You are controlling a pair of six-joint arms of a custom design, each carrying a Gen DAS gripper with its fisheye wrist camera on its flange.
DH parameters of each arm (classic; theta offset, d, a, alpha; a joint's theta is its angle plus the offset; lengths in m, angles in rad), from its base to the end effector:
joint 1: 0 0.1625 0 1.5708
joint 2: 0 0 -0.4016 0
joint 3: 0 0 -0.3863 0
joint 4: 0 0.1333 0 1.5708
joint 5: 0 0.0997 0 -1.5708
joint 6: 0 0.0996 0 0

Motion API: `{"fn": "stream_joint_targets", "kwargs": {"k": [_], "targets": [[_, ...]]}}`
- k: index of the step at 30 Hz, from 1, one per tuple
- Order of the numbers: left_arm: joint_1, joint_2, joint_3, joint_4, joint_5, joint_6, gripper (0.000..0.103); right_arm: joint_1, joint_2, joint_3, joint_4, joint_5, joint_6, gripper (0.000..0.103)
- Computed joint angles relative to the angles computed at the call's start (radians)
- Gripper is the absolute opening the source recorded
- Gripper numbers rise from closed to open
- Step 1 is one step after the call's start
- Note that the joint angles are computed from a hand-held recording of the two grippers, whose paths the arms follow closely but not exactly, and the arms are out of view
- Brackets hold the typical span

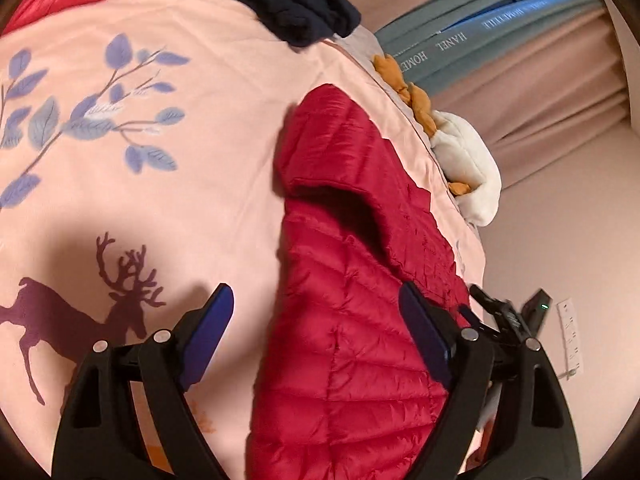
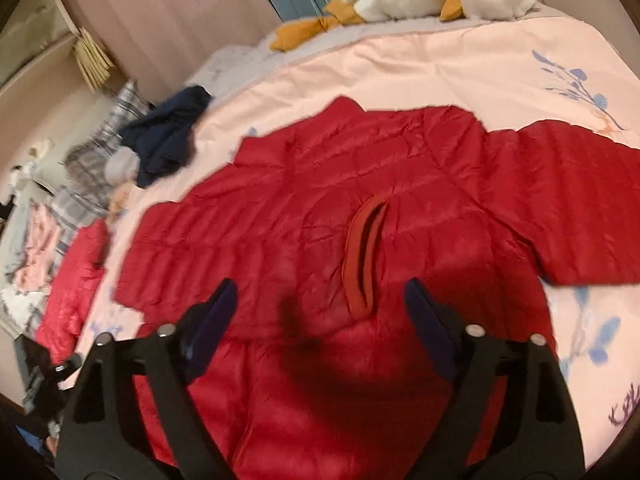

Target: Fold large clothes

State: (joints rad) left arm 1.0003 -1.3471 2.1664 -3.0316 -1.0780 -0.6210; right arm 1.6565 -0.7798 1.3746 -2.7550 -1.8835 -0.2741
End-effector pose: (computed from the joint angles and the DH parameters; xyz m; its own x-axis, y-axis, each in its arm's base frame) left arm -0.1102 -0.5058 0.2612 -0.9792 -0.1992 0.0399 -0.1685 0.6866 -0.7072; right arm 0.1657 -0.7296 0.2051 -0.9075 -0.1386 0.3966 -0.3291 0.8214 -0.4659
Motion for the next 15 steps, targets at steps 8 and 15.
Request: {"fn": "stream_joint_targets", "kwargs": {"k": [8, 15], "targets": [[0.078, 0.066, -0.059, -0.116, -0.191, 0.007, 0.085, 0.031, 0.077, -0.052, -0.083, -0.146, -0.125, 0.014], [0.126, 0.240, -0.225, -0.190, -0.303, 0.007, 0.085, 0.047, 0.031, -0.067, -0.124, -0.095, -0.134, 0.013]]}}
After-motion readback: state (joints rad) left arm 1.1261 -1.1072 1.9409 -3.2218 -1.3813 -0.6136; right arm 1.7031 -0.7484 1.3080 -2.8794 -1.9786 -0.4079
